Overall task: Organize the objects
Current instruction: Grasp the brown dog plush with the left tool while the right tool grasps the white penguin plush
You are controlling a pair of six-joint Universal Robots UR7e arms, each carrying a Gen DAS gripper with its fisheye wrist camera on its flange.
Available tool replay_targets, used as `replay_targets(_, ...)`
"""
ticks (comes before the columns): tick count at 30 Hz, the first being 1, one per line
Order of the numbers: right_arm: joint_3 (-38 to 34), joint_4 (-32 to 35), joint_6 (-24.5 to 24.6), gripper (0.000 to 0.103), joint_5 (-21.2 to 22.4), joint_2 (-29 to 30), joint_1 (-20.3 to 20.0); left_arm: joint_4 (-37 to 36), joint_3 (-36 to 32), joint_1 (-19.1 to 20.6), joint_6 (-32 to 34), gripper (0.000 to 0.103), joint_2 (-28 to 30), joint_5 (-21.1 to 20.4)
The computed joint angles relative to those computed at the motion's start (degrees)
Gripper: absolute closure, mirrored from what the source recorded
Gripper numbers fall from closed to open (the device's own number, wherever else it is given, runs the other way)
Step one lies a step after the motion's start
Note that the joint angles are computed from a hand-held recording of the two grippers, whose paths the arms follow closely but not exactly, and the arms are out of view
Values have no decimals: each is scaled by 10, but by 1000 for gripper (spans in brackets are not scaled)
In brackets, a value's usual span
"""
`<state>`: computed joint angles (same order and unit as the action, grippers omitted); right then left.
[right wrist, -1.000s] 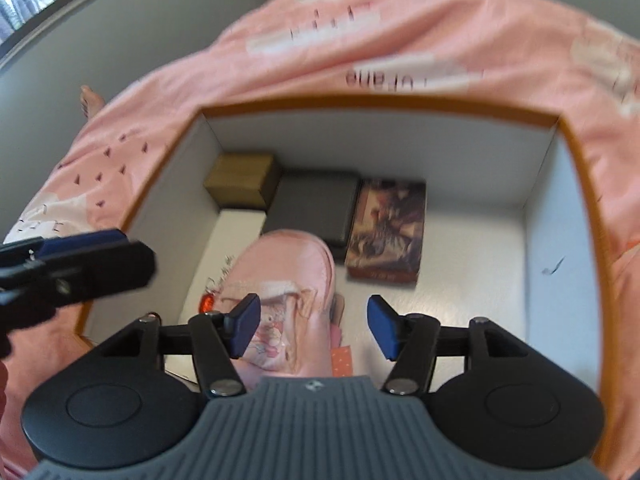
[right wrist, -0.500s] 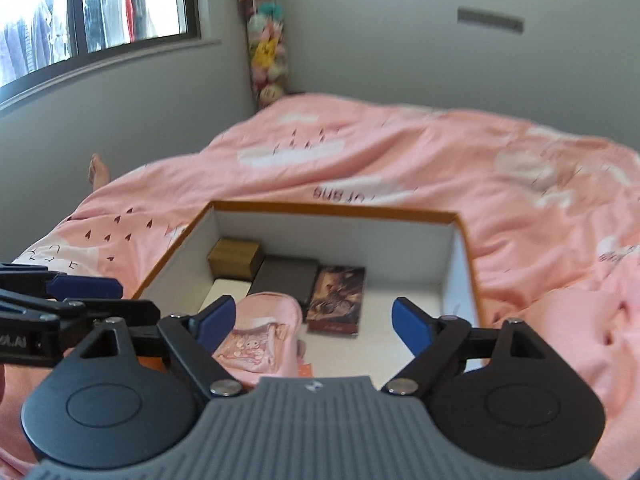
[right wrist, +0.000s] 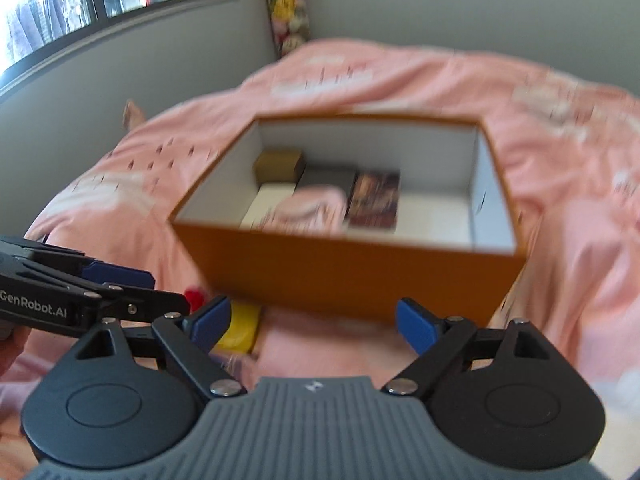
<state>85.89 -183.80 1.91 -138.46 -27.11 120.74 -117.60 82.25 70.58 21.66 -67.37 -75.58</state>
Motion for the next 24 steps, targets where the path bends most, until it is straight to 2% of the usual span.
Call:
replay_targets(5,28,99,71,13,85,-35,-10,58,1,-1,4,25,-10,21)
replay_targets(8,33,158,89,13,139,-47,-16,87,-3,1,1,25,-15,24)
replay_targets(11,28,207,94,13,168,-47,-19,100,-7,3,-5,25,-18,26)
replay_targets(15,13,274,104,13,193,-42,-23,126,-23,7,-19,25,-15,22)
replay_targets(21,16,280,137,13,226,-40,-39,158,-31,9,-18,25,-12,24)
replay_targets(22,14,277,138,15,224,-37,-39,159,-31,9,-19,25,-12,24)
replay_targets(24,6,285,140,31,202,-30,-35,157,-31,9,-17,25,-13,24)
